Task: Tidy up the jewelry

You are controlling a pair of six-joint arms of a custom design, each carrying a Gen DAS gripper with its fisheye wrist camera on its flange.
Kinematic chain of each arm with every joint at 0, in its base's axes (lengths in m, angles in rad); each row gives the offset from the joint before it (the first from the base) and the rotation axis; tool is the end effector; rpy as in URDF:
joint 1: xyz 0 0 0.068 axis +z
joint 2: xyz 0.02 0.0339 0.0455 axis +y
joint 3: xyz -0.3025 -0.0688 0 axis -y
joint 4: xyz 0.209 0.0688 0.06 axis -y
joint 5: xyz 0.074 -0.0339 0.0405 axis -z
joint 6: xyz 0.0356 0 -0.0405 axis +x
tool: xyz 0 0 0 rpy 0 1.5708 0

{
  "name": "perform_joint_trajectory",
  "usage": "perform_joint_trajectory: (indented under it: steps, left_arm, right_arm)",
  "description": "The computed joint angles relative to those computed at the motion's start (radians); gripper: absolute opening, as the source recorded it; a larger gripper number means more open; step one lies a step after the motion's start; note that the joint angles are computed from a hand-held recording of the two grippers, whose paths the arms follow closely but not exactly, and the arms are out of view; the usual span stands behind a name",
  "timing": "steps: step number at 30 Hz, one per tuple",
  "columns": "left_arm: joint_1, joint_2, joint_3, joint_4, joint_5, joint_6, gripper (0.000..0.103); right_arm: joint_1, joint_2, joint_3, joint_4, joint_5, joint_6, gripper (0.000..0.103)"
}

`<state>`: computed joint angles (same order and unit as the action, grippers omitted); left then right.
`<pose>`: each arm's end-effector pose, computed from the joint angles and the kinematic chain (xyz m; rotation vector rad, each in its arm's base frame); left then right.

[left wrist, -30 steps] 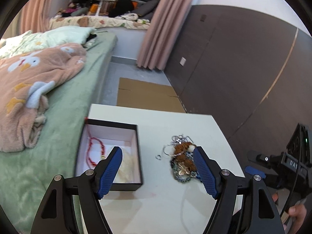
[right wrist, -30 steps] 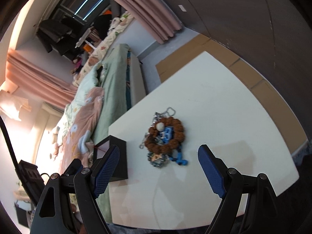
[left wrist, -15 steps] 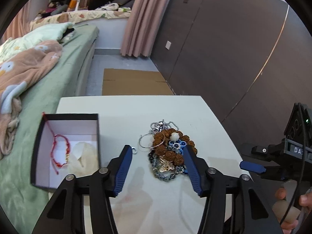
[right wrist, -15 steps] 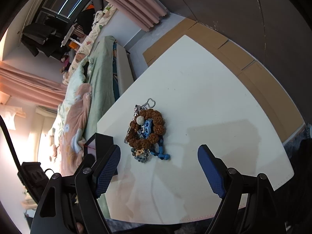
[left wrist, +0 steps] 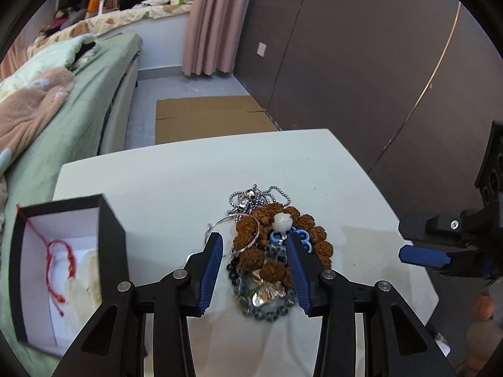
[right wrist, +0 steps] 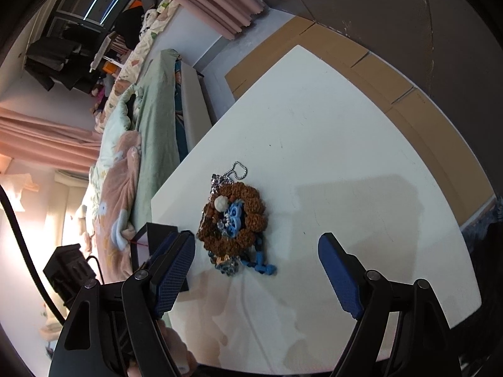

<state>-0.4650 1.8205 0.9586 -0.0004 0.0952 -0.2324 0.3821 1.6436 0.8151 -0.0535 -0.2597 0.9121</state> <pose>0.3091 -0.1589 0.2039 0.3304 2.4523 -0.4234 0.2716 0.1190 0.2181 0.5673 2.5588 0.8389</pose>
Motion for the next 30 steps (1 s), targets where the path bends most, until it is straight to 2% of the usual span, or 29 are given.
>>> perform_joint_trajectory:
  steps: [3,8,10,12,19,30]
  left_arm:
    - [0.0,0.056,0.051,-0.023,-0.02,0.02,0.044]
    - [0.021,0.132,0.121,-0.068,0.009,0.023,0.043]
    - [0.04,0.144,0.13,-0.078,0.068,0.009,0.028]
    - [0.065,0.139,0.128,-0.087,0.137,-0.016,0.025]
    - [0.114,0.108,0.074,-0.04,0.264,-0.079,0.023]
    - [0.123,0.101,0.071,-0.036,0.3,-0.104,0.023]
  right_arm:
    - [-0.007,0.031,0.032,-0.003,-0.012,-0.003,0.082]
    - [-0.023,0.075,0.082,-0.017,-0.026,-0.003,0.082]
    - [-0.026,0.084,0.087,-0.018,-0.03,0.002,0.082]
    - [-0.026,0.09,0.09,-0.021,-0.032,0.005,0.082]
    - [-0.01,0.095,0.103,-0.054,-0.021,-0.016,0.082]
    - [-0.004,0.124,0.118,-0.068,-0.028,-0.024,0.082]
